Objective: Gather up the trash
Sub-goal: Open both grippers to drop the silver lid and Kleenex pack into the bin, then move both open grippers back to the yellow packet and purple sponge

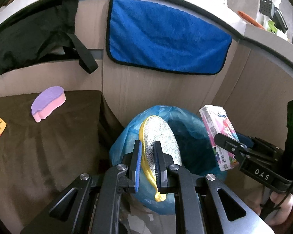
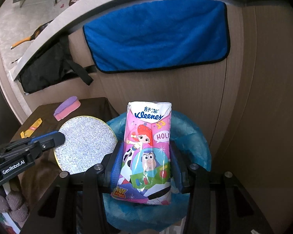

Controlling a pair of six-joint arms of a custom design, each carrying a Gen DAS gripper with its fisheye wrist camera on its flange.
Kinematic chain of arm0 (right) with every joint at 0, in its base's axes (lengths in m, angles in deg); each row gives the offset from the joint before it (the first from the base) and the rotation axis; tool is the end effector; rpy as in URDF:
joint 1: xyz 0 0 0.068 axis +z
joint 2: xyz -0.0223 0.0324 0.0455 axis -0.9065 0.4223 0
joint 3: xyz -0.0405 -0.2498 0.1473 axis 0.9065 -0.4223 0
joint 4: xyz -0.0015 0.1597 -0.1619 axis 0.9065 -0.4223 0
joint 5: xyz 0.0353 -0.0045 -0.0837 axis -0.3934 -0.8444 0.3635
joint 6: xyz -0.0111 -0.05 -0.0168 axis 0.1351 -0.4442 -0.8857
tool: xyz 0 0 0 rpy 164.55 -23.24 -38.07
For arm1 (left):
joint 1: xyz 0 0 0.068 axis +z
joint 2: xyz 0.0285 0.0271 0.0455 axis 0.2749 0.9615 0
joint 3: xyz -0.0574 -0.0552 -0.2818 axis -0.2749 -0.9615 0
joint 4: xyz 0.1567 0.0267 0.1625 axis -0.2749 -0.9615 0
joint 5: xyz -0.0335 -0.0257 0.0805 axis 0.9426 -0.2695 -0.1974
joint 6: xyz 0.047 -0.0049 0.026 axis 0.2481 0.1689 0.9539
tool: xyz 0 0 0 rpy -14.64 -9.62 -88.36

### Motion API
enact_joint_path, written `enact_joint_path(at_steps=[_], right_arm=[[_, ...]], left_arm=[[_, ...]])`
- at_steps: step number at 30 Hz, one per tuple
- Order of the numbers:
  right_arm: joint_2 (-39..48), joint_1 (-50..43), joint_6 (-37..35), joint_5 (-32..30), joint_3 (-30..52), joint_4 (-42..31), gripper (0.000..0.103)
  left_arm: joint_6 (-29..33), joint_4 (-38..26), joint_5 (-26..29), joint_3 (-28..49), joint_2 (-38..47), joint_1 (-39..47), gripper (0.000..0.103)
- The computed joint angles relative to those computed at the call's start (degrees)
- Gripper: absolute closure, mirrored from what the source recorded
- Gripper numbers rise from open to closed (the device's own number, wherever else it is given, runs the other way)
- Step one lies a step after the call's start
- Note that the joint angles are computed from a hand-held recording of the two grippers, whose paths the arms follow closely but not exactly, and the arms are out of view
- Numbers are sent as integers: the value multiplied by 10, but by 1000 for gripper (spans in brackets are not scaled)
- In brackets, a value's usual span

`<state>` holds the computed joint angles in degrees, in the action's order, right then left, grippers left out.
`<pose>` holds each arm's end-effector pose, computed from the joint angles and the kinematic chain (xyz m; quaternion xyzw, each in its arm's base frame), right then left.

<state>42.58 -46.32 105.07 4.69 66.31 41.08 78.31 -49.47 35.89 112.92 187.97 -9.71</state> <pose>0.2042 0.0546 0.2190 0.1997 0.8914 -0.0002 0.4068 0.3248 -0.1714 0.2138 0.2987 0.8616 -0.2492 0.3260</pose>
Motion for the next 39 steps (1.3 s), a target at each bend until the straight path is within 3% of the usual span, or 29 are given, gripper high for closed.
enact_joint_path(at_steps=[7,9,10,11,13,17,23,30,32,35,39], right_arm=[[31,-27,-10,-24,-5,27,62],[34,-31,-10,-28,-8,34,57],[34,-30,-9,-29,-11,39,56],[35,-28,-7,-25,-12,41,54],[39,-24,-10,-12,-9,39,51],[31,-16,-3,4,-7,29,45],[21,10,11,27,19,-17,45],[25,105,25,102,103,-84,42],[45,137,18,117,136,-87,40],[95,166,2,115,194,-84,38],[170,180,-13,87,262,-70,37]], left_arm=[[-1,1,-10,18,19,-7,89],[-11,11,0,17,22,-5,86],[-13,10,6,20,25,-2,80],[-15,9,7,23,27,-2,67],[-18,6,15,27,29,2,55],[-20,-6,22,33,27,10,54],[-6,-27,37,29,0,43,53],[59,-60,80,17,-45,162,53],[84,-67,94,23,-44,212,49],[124,-67,114,37,-21,288,46],[166,-114,137,123,48,382,46]])
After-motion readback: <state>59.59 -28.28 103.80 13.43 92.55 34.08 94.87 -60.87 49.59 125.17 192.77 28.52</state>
